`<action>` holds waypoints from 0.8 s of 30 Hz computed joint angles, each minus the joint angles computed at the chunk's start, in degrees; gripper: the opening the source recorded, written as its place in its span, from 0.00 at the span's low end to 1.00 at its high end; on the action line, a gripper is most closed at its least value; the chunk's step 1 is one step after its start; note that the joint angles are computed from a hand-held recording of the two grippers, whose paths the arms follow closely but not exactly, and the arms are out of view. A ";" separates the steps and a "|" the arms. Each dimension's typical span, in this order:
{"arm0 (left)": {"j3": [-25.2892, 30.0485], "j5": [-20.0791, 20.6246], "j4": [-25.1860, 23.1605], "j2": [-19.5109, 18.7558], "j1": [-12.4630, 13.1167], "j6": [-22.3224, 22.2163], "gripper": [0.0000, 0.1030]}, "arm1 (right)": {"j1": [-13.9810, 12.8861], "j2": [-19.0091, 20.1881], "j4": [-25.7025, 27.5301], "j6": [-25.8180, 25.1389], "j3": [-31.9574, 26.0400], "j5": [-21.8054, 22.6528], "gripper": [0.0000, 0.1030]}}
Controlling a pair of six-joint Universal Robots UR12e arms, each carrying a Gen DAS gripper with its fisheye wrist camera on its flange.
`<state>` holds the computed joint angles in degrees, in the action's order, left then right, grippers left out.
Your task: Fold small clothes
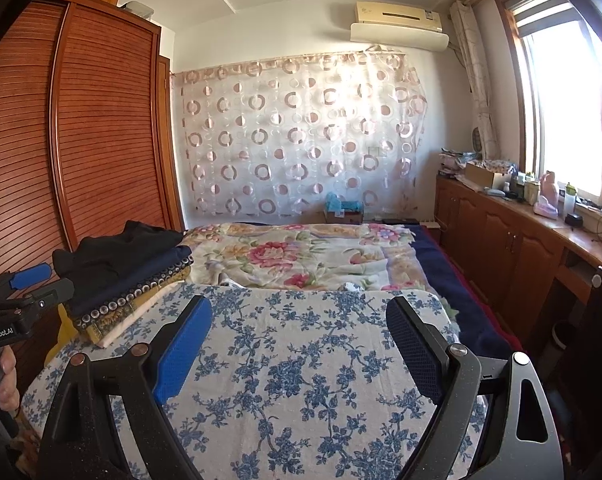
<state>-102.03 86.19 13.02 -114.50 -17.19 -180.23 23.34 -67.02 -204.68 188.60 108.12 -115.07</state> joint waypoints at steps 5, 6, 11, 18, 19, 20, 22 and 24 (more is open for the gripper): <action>-0.01 0.08 0.03 -0.01 -0.02 -0.03 0.83 | -0.38 -0.15 -0.30 -0.12 0.22 0.74 0.87; -0.02 0.02 0.06 -0.01 0.00 -0.04 0.83 | -0.38 -0.14 -0.31 -0.11 0.21 0.74 0.87; -0.03 0.05 0.18 -0.03 0.00 -0.07 0.83 | -0.86 -0.31 -0.82 -0.57 0.62 1.58 0.87; -0.06 0.15 0.34 -0.08 -0.03 0.00 0.83 | -1.29 -0.39 -1.12 -0.88 0.90 2.35 0.87; -0.08 0.08 0.37 -0.06 -0.01 0.07 0.83 | -1.40 -0.43 -1.09 -0.92 0.96 2.54 0.87; -0.06 0.19 0.40 -0.09 -0.03 0.11 0.83 | -1.52 -0.46 -1.11 -0.99 1.02 2.78 0.87; -0.12 0.19 0.42 -0.03 -0.01 0.08 0.83 | -1.67 -0.55 -1.05 -1.16 1.07 3.03 0.87; -0.14 0.03 0.44 -0.04 0.01 0.04 0.83 | -1.76 -0.56 -1.18 -1.25 1.12 3.19 0.87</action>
<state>-102.16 86.22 13.46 -114.53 -17.17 -180.19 21.58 -67.58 -205.85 187.36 109.24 -111.88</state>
